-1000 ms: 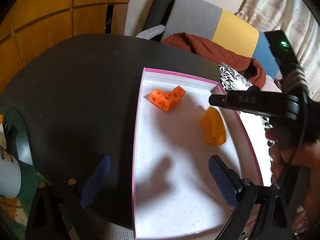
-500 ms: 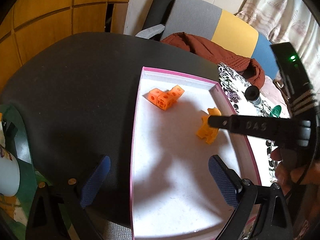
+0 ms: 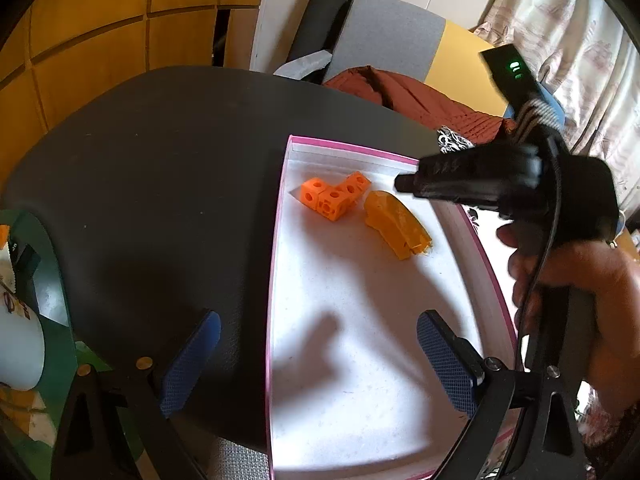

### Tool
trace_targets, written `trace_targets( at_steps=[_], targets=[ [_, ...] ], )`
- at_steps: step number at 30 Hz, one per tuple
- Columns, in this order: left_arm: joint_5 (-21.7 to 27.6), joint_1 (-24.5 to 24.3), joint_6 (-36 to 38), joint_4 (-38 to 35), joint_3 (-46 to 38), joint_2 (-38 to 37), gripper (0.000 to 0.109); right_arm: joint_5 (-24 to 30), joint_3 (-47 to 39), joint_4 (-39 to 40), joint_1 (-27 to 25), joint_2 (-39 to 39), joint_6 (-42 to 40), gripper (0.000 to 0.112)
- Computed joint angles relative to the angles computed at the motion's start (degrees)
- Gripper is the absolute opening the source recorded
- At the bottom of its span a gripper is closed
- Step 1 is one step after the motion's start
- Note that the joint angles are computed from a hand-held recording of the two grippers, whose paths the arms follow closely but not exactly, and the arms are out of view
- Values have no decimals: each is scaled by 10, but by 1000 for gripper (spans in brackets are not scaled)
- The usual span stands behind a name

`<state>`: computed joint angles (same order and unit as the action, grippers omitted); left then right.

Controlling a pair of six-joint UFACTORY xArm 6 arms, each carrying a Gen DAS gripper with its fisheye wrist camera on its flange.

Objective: Organize rigid objects
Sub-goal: 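Carry the yellow-orange piece into the tray and open the right gripper, then move the right tool to the green-white plug device and grasp it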

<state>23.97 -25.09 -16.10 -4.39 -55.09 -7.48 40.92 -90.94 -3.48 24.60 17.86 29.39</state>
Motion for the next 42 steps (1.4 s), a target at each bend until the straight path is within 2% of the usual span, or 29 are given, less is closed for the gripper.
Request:
trace_targets(
  at_steps=[3,6,12,25,34,39,42],
  targets=[
    [-5,-1,2,-9,2,-1,101,-71,53,32,-7,-42,5,21],
    [-7,-5,22,-35,6,-2,101,-91,95,-2,-8,-87,28,23],
    [-13,-21,66,-82,10,-8,102,-72,179,-85,-10,-176,58,25],
    [-14,-62,96,-93,17,-19,102,-21,382,-139,-56,-356,103,31],
    [-6,-111,126,-105,-18,-4,103,11,498,-171,-133,-495,142,32],
    [7,-139,142,-120,-51,17,103,28,539,-200,-183,-561,198,33],
    [17,-156,152,-130,-71,33,103,57,550,-222,-210,-594,234,41]
  ],
)
